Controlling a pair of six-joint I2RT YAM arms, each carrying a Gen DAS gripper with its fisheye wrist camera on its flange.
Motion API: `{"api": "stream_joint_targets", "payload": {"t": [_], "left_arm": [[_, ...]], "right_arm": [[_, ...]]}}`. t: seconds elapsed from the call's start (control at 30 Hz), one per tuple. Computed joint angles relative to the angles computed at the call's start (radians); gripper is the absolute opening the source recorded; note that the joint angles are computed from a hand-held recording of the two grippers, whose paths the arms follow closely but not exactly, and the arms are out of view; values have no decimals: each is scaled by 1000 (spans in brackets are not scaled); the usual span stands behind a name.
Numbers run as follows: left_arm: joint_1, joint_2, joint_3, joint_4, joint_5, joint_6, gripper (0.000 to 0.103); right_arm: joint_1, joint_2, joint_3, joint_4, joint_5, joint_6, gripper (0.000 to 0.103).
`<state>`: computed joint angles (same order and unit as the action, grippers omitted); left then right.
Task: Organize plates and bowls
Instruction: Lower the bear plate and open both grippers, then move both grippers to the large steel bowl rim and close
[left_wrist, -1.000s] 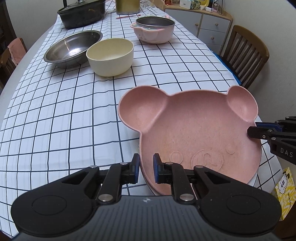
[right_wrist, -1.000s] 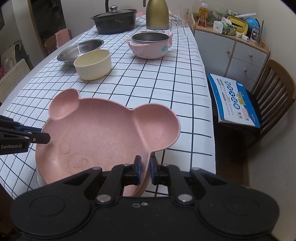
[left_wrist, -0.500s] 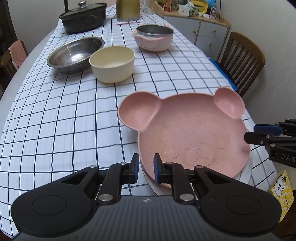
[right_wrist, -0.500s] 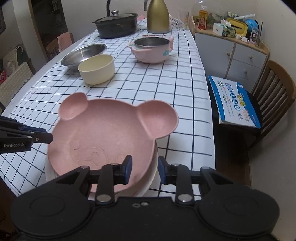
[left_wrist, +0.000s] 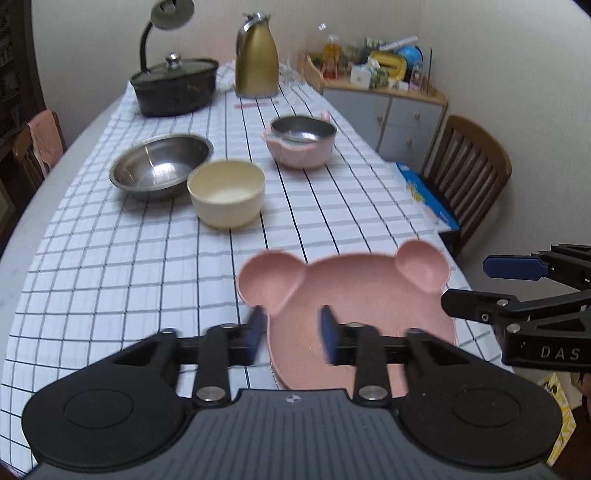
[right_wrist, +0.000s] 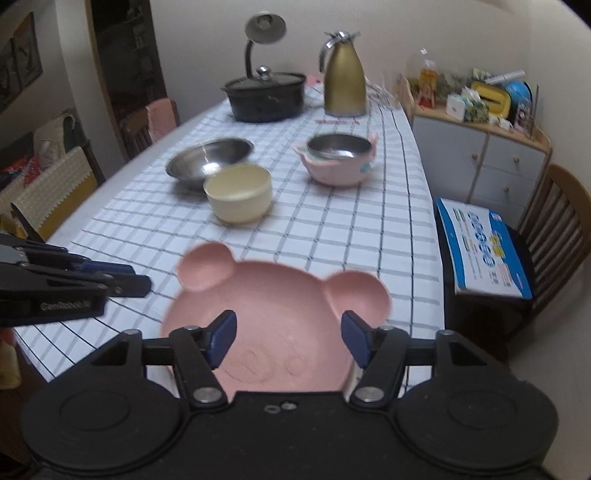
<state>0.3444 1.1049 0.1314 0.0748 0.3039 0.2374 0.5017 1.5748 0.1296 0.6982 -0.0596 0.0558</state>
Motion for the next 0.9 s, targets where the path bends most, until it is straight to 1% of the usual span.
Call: {"api": "stream_joint_targets", "payload": {"t": [0.03,0.07,0.13,0.2,0.23,0.27,0.33,0.43,0.57,0.63,0.77,0.9], "left_arm": [[8,-29,-2,-9,8,-7,56],[18,-56,-1,-22,18,-11,58],[25,-94,7,-47,25,-16,58],[28,-117,18,-62,21,-19,58],[38,-120,24,-66,28,-15,58],[47,-118,30,-65,32,-13,58],[74,-106,48,-63,45,-3,59],[124,-63,82,-44,76,13,63],[183,30,136,20,102,35,65],[211,85,169,59,113,39,65],[258,201,254,124,131,40,76],[289,336,368,167,139,53,77]], "right_arm": [[14,-34,4,-26,5,4,67],[26,-62,10,-48,9,7,74],[42,-106,18,-74,9,9,82],[58,-132,36,-100,20,14,82],[68,-139,47,-113,30,22,84],[76,-144,59,-124,41,30,88],[92,-151,79,-130,66,41,93],[125,-131,109,-107,118,50,101],[161,-85,174,-100,158,66,102],[186,-50,217,-98,196,76,102],[236,29,319,-100,279,96,103],[266,123,445,-118,338,113,103]]}}
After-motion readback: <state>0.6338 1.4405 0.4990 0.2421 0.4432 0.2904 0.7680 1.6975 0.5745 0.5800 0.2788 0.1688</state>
